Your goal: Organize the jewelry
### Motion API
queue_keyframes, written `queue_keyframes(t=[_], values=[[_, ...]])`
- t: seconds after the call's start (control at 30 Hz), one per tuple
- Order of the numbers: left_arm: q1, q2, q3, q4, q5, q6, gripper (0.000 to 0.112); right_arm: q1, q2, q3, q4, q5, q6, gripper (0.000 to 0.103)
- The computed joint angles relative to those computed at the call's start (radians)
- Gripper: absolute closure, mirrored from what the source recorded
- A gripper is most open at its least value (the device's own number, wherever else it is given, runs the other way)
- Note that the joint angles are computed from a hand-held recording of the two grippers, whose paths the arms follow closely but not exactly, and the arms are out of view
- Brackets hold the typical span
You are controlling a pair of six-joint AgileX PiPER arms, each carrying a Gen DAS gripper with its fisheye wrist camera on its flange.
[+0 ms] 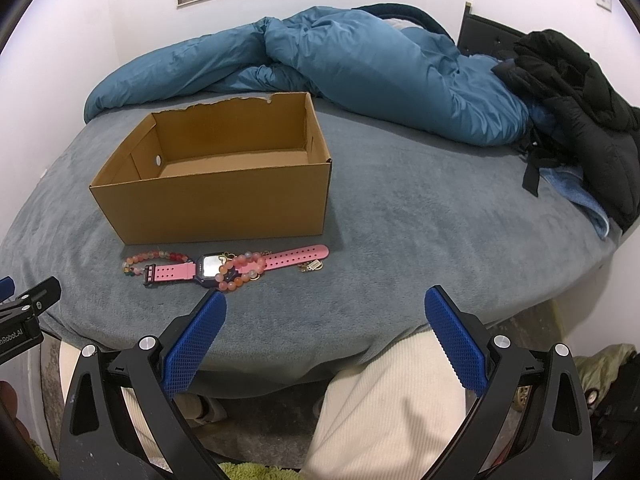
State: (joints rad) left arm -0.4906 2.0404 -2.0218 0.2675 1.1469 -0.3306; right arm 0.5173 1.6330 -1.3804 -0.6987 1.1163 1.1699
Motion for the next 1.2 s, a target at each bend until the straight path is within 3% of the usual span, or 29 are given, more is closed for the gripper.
queue_keyframes(t=[0.9,1.2], values=[[-0.001,-0.004,0.009,-0.006,-0.006,0.008,0.015,-0.002,0.007,0.002,0.003,-0.004,0.008,0.008],[0.005,0.026,-0.001,-0.033,-0.020,0.036,0.015,-0.030,-0.006,0.051,0.013,-0.053,0.011,0.008]])
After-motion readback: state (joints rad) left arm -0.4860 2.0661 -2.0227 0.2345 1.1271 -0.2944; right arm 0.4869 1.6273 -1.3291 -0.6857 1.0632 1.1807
